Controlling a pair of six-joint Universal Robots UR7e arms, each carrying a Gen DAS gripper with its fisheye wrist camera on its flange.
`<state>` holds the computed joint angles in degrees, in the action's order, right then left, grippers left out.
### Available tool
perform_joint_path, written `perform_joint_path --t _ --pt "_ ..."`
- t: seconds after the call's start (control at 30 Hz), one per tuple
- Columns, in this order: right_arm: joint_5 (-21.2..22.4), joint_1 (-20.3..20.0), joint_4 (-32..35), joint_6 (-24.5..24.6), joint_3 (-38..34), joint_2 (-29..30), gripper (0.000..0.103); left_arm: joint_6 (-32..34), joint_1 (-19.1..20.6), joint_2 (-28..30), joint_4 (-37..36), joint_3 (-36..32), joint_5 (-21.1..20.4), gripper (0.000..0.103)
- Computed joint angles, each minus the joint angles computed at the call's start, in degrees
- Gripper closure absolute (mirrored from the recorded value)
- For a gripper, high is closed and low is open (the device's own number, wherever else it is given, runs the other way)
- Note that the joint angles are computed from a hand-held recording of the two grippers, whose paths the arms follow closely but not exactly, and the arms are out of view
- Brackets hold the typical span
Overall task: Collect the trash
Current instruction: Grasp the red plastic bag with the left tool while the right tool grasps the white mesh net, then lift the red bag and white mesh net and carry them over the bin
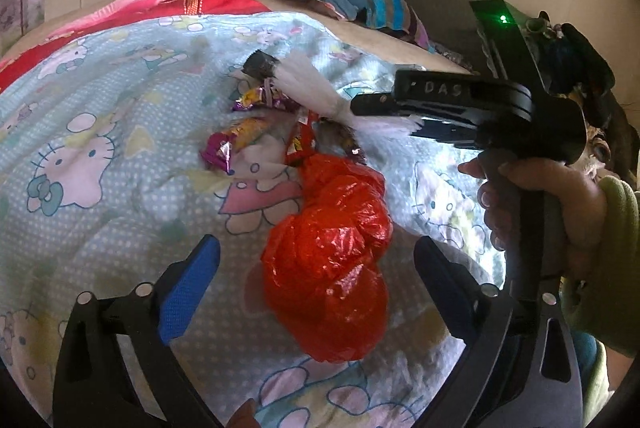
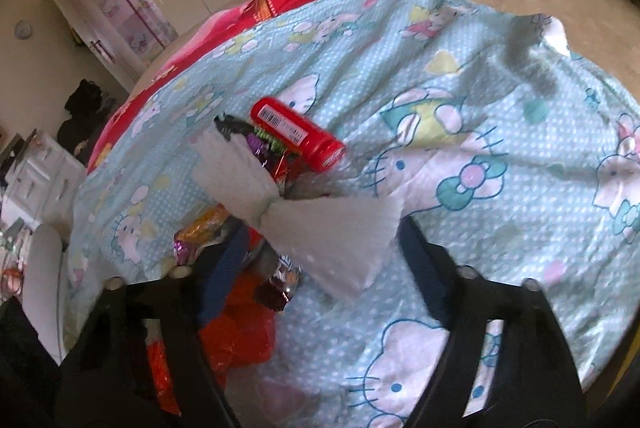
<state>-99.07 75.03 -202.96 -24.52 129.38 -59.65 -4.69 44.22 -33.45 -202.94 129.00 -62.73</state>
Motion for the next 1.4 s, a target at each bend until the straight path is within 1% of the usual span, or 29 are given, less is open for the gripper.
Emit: perform_joint_path --t 0.03,0.07,0.13,0.17,0.2,0.27,0.47,0.57,0.87,1.03,1.2,1.4 --pt "0.33 -0.16 0.15 -0.05 0.13 -0.06 0.052 0.17 -0.03 0.1 0.02 -0.02 0.04 0.018" --pt "1.0 -0.4 0.08 -0.15 0.59 -0.24 0.063 0.25 -0.11 0.1 0.18 -0.02 0.07 0.021" --pt "0.76 -0.27 -0.8 -0.6 1.26 -0.26 0.072 0.22 -0.13 -0.04 0.27 0.05 -0.15 0.025" --pt "0.75 -0.26 -1.13 -0.91 1.66 -0.44 0.08 0.22 -0.17 -0.1 0.33 0.08 -0.19 0.028" --pt "1.07 -0.37 -1.13 -1.13 1.94 -0.68 0.082 0.22 -0.26 -0.13 0.51 0.08 -0.16 0.031" --pt "1.51 -0.49 -2.37 -1.72 3.3 -1.31 0.085 0.21 -0.42 -0.24 1.31 0.05 -0.03 0.044" --pt "2.64 -0.66 -6.17 -2.68 6.75 -3.3 0.089 0.22 -1.1 -0.53 1.9 0.27 -0.14 0.065" --pt "2.57 -0.46 -7.93 -3.22 8.56 -4.69 0.089 0.82 -1.99 -0.68 0.98 0.62 -0.04 0.069" --pt "1.47 -0.78 -13.25 -3.91 13.89 -8.1 0.089 2.28 -4.39 -2.24 0.03 1.66 -2.08 0.072" --pt "2.58 -2.36 -16.41 -3.77 17.24 -9.93 0.089 2.32 -5.82 -2.9 0.09 2.57 -2.82 0.072" --pt "3.31 -3.67 -18.04 -4.15 19.33 -11.87 0.089 2.08 -7.22 -2.64 -0.17 2.75 -3.4 0.072" --pt "5.75 -5.84 -20.15 -4.33 22.11 -15.54 0.089 2.67 -9.05 -1.96 -0.73 2.46 -4.06 0.072"
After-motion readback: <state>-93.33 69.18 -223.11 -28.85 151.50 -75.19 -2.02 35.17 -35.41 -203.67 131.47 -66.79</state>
